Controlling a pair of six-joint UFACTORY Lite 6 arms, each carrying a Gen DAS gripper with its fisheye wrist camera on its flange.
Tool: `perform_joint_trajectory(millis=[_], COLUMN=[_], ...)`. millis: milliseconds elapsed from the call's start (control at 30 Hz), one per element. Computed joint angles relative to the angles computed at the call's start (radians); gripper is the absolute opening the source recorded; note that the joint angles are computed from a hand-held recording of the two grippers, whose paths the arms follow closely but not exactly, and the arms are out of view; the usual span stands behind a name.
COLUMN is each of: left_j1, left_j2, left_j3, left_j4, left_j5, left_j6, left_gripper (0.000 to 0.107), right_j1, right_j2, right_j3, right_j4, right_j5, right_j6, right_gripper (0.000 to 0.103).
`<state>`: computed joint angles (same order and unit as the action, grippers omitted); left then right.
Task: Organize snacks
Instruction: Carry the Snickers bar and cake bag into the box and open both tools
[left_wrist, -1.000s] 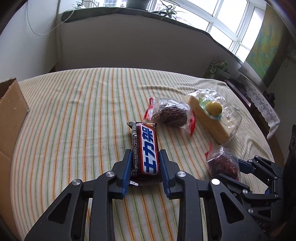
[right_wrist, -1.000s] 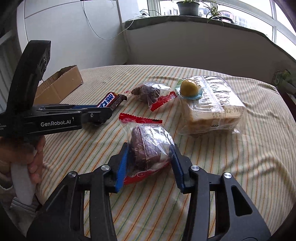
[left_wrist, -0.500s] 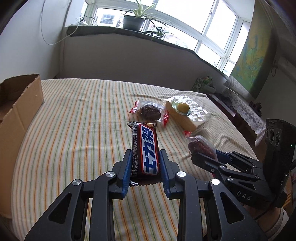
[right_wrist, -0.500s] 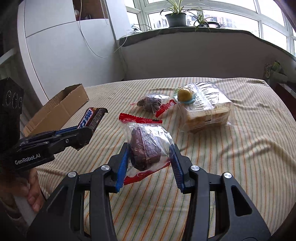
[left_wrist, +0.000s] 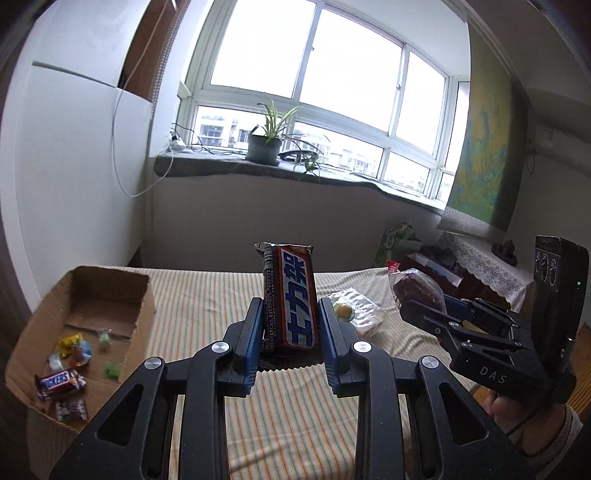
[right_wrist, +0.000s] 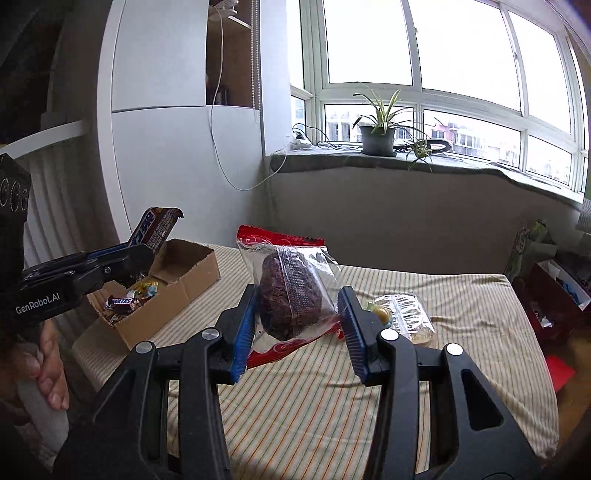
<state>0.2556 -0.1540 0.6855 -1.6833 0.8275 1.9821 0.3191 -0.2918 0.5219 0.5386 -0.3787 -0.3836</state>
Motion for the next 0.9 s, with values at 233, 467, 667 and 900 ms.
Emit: perform_joint_trajectory(millis=[233,467,667,900], left_j1=[0.147,0.241,0.36,0.481], left_j2=[0.04,0.157,0.331,0.523], left_j3=[-0.007,0.041,0.134,0.315], left_j4=[0.029,0.026,0.03,0.07], left_j5=[0.11,0.138,0.137,0.117], left_j6=[0.045,0.08,0.108,0.058], left_gripper=[0.027,0.027,0.027,0.027], right_j1=[0.121,0.192,0.268,0.336], right_j2=[0.105,0.375,0.675,1.014], right_j3=[0.089,0.294,0.608,1.063], right_j4=[0.216,0.166,0.144,0.211], right_j5=[-0.025,-0.012,0.063,0.224], right_j6=[-0.184,-0.139,-0.144,-0.263], right_gripper=[0.046,0.046,0.046,0.046])
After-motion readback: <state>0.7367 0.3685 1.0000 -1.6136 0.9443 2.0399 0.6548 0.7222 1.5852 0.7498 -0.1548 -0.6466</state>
